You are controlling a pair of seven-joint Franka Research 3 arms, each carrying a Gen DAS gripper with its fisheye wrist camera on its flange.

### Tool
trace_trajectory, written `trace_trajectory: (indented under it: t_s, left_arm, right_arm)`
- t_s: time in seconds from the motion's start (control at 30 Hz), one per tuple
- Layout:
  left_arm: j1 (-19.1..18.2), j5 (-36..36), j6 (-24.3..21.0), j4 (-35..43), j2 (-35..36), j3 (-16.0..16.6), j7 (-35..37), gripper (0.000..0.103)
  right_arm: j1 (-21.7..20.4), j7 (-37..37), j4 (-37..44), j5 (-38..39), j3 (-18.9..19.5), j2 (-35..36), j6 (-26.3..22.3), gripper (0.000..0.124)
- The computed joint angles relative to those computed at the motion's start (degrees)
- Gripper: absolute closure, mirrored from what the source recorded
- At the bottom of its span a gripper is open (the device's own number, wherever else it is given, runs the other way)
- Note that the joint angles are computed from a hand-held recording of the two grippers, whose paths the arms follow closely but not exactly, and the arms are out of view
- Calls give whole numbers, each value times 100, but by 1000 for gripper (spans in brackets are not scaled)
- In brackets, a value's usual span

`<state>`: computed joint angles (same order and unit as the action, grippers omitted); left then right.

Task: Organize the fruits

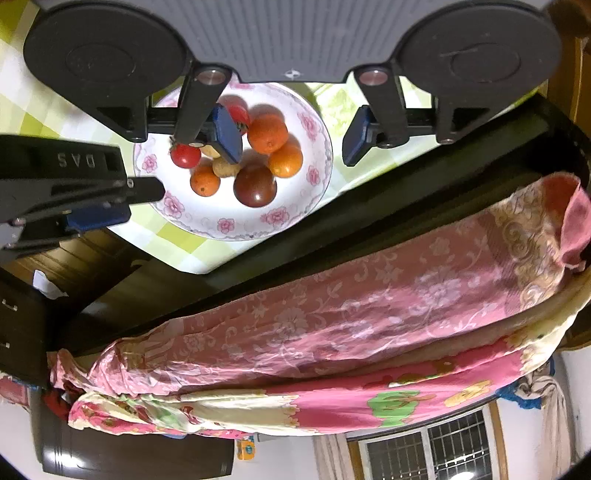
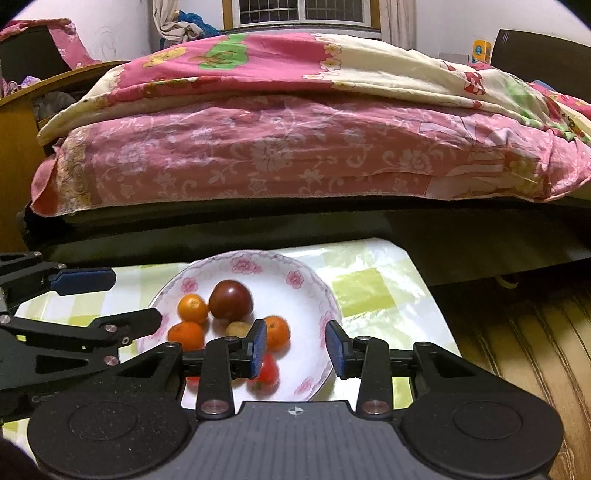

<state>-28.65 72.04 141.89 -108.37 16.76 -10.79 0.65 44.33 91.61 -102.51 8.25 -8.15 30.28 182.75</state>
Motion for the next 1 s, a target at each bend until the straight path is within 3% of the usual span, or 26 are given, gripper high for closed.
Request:
trace_trajectory:
  t_s: [0.1,0.47,0.8,1.0]
  left_arm:
    - [-17,-52,-32,-135,-110,-29,-162,31]
    - [-139,-92,-462,-474,-386,-254,-666,15]
    - [-273,-255,-960,-713,-623,-473,-891,9]
    - [-308,-350,-1076,-844,-734,-580,-1035,9]
  right_arm:
    - [12,10,-243,40,71,-176,12,89]
    - [734,203,-1100,92,-463,-747,227,87]
    - [1459,266,-1740,323,-1012,-1135,389,86]
    - [1709,177,-2000,516,-1146,-1344,463,86]
